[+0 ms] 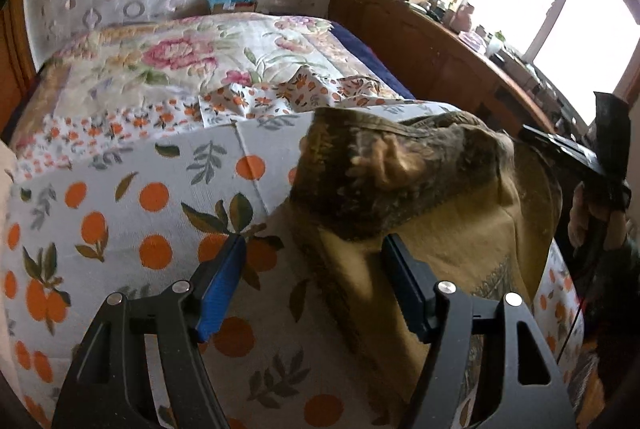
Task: Fold small clothes
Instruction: 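Grasp the folded shirt bundle with the left tool and lift it off the bed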
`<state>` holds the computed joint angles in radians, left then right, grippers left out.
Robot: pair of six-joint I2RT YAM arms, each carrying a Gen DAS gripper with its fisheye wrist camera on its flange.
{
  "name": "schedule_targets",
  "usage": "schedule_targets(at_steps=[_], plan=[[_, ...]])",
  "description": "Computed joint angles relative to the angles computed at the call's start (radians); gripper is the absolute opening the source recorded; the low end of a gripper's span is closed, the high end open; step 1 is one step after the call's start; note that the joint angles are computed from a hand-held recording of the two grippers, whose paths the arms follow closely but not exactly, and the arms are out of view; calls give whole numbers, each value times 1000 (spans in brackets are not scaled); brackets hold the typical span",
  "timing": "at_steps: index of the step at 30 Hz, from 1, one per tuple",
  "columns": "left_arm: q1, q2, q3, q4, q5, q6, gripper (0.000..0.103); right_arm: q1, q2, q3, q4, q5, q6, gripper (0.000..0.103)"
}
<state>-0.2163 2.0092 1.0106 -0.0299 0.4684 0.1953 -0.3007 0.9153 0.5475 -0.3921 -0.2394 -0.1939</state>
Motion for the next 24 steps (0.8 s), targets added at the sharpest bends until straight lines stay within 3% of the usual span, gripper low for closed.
schedule_targets(at_steps=[2, 4, 5, 6, 11, 13, 15, 24], plan=[[1, 8, 2, 5, 10, -15, 71, -14, -4, -1, -18, -24, -9, 10], [-2, 11, 2, 9, 13, -19, 71, -32, -2, -9, -32, -54, -20, 25], [-5, 11, -1, 15, 10, -18, 71, -39, 15, -13, -25, -59, -31, 46], [-7, 10, -4, 20, 8, -16, 70, -43, 22, -12, -34, -62, -42, 59], [-9, 14, 0, 19, 25, -8, 56, -35, 88, -1, -54, -30, -39, 63], [-7, 17, 7, 3, 43, 3, 41, -41, 145, 22, -54, -28, -18, 68], [-11, 18, 6, 4, 47, 8, 39, -71, 202, 50, -55, -68, -6, 74], [-24, 21, 24, -20, 39, -2, 36, -46, 288, 89, -20, -107, -55, 73]])
